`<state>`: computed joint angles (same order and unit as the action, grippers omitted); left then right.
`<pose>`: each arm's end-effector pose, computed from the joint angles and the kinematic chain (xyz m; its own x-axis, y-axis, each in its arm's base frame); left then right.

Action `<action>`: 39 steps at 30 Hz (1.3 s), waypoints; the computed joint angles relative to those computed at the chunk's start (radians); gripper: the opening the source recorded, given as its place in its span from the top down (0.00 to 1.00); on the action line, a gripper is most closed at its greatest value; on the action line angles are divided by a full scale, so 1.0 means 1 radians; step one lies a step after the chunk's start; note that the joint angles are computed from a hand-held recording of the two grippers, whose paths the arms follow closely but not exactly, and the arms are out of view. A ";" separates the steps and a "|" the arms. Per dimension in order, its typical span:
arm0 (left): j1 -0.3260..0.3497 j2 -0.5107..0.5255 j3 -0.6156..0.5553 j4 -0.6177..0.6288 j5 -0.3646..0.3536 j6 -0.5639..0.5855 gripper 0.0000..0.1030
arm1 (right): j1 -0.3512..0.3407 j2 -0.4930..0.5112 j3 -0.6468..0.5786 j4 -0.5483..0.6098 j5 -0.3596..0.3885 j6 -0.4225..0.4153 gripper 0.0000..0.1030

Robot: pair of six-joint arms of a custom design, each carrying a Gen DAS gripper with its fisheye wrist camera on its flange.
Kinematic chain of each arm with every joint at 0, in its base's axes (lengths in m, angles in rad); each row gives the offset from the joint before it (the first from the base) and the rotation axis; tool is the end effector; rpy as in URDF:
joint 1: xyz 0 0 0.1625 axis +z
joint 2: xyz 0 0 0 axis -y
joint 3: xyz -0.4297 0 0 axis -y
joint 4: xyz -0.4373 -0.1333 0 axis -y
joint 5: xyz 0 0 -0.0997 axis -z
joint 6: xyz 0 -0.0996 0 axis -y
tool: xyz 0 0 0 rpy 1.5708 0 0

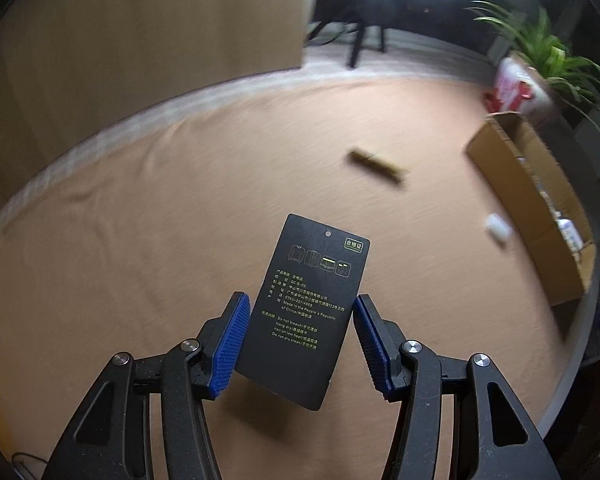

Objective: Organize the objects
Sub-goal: 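Carry the black card with the left gripper over the box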

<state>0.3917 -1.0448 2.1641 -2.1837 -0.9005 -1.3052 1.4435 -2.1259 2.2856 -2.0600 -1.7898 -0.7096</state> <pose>-0.3468 -0.3544 0.0240 -0.7854 -0.1018 -0.6106 0.1922 0.8975 -0.3969 0.0687 -0.3426 0.3984 -0.8060 -0.4646 0.3668 -0.5339 0.8382 -0.1115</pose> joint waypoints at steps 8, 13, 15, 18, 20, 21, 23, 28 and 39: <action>0.007 0.190 -0.231 -0.099 0.027 0.245 0.44 | -0.076 -0.109 0.000 0.022 0.008 -0.093 0.48; 0.038 0.375 -0.439 -0.186 0.013 0.421 0.44 | -0.141 -0.158 -0.012 0.040 0.025 -0.144 0.48; 0.044 0.435 -0.516 -0.193 0.005 0.473 0.44 | -0.171 -0.173 -0.016 0.047 0.034 -0.164 0.48; 0.056 0.516 -0.627 -0.194 -0.011 0.526 0.44 | -0.213 -0.186 -0.026 0.056 0.050 -0.183 0.48; 0.060 0.558 -0.684 -0.190 -0.022 0.547 0.44 | -0.234 -0.185 -0.033 0.052 0.056 -0.191 0.48; 0.064 0.588 -0.725 -0.183 -0.025 0.563 0.44 | -0.247 -0.182 -0.038 0.051 0.060 -0.194 0.48; 0.068 0.635 -0.793 -0.162 -0.031 0.584 0.44 | -0.263 -0.177 -0.046 0.049 0.063 -0.198 0.48; 0.078 0.724 -0.920 -0.122 -0.047 0.610 0.44 | -0.300 -0.164 -0.065 0.040 0.070 -0.208 0.48; 0.087 0.792 -1.011 -0.103 -0.060 0.634 0.44 | -0.331 -0.144 -0.086 0.036 0.071 -0.228 0.48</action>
<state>0.4784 -0.2525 1.1533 -2.2862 -0.9604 -0.6715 1.1129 -2.2695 2.2000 -2.0236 -1.7193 -0.9375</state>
